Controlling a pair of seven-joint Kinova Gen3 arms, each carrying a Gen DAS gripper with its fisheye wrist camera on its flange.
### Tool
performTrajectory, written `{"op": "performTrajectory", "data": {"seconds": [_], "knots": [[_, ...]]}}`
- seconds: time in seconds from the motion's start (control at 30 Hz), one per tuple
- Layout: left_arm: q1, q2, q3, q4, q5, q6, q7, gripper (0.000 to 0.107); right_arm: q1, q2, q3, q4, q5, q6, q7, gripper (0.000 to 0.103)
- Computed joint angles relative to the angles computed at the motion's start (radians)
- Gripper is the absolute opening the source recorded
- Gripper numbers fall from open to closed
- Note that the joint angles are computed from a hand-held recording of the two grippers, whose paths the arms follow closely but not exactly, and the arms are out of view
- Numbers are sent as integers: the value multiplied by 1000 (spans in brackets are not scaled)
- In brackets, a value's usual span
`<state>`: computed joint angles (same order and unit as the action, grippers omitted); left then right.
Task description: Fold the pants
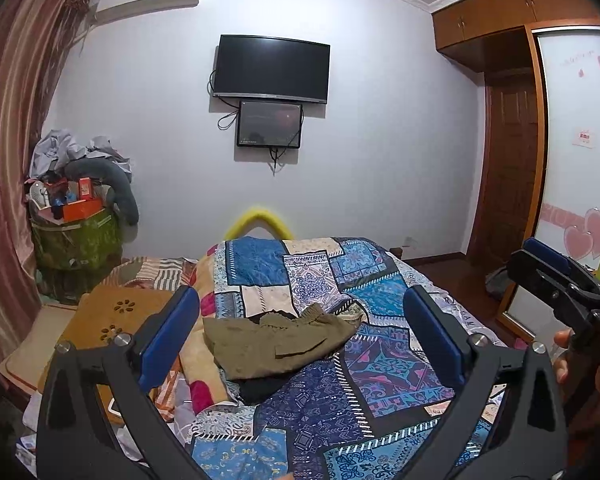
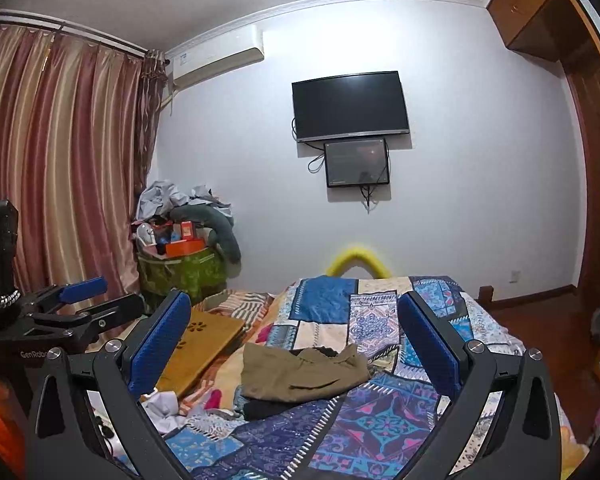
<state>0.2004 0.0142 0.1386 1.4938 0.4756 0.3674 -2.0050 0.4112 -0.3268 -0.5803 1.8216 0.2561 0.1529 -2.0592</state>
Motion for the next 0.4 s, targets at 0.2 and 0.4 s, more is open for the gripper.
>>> {"op": "performTrajectory", "data": {"seconds": [0.2,0.4], "knots": [[-3,4,1,-9,19,14,-33,103,7,1,-5,-5,1,5,-6,103],[0,2,4,2,20,8,-43,103,5,10,-5,-12,7,12,-14,103]]}}
